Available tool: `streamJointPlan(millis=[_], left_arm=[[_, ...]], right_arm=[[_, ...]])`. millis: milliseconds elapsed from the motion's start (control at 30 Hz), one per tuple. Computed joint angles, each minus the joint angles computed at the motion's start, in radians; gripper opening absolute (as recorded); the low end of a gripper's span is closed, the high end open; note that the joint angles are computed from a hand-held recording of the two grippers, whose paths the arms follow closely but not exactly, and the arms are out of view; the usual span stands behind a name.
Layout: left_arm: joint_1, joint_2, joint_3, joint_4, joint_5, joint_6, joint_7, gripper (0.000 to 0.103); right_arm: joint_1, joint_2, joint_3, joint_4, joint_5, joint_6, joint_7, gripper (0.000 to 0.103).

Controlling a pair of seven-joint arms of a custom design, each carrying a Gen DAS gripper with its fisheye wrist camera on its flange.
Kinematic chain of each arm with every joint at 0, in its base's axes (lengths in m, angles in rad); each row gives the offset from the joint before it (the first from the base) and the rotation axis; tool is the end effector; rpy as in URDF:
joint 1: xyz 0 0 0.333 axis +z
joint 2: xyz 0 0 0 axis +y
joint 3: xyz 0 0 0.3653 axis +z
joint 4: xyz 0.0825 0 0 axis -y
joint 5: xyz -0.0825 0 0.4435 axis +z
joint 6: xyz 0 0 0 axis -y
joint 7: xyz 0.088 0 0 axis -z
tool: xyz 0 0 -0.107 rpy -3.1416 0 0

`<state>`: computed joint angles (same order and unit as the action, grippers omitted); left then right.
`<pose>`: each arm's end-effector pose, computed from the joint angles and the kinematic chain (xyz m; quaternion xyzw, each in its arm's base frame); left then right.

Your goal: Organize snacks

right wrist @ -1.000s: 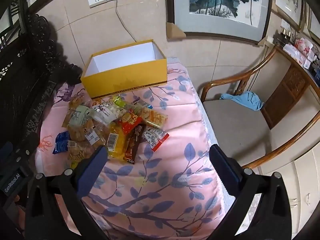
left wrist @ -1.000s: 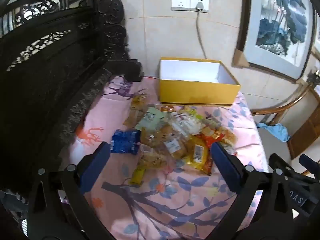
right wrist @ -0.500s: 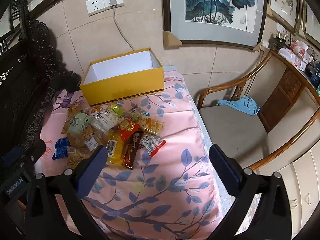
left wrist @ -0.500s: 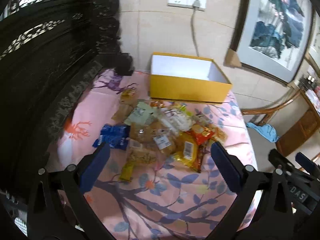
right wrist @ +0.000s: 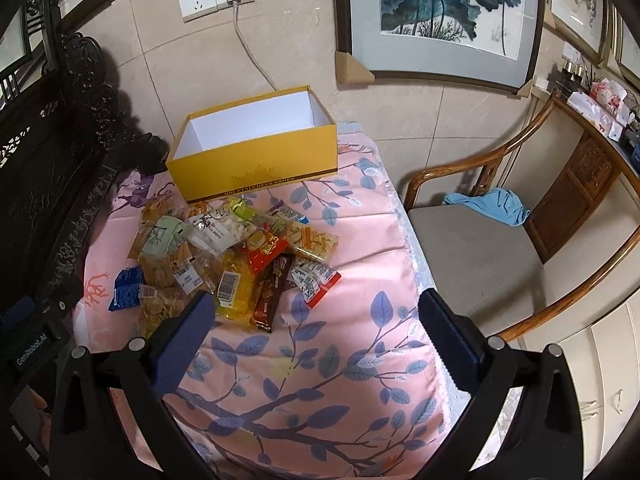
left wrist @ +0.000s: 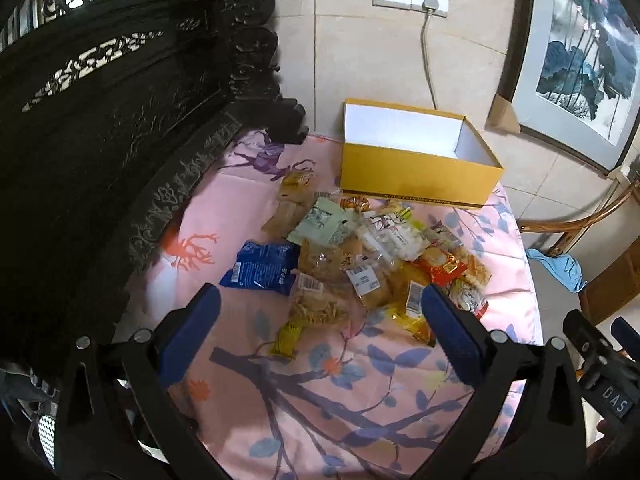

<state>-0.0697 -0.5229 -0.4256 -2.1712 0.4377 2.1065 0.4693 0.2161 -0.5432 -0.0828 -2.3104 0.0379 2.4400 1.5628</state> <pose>0.4102 -0.2498 0.6643 -0.7935 0.4903 -0.1907 0.3060 0.4659 0.0544 0.6529 -0.7054 0.6268 -0.1887 0.2720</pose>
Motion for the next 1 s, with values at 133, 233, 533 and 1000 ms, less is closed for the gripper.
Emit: streamJointPlan(millis=[133, 233, 533, 1000], left_arm=[[-0.008, -0.013, 0.011, -0.015, -0.004, 0.049, 0.004, 0.101], [-0.001, -0.030, 0.006, -0.031, 0.007, 0.103, 0.011, 0.101], [0.014, -0.014, -0.003, -0.023, -0.014, 0.127, 0.046, 0.101], [0.037, -0.100, 0.019, -0.161, -0.147, 0.520, 0.119, 0.003]], right_arm=[[0.019, 0.012, -0.019, 0.010, 0.039, -0.034, -0.027, 0.102], [0.027, 0.008, -0.023, 0.005, 0.061, -0.028, -0.048, 0.102], [0.037, 0.019, -0.032, 0.018, 0.120, -0.053, -0.099, 0.102], [0.207, -0.025, -0.229, 0.007, 0.696, -0.050, -0.459, 0.003]])
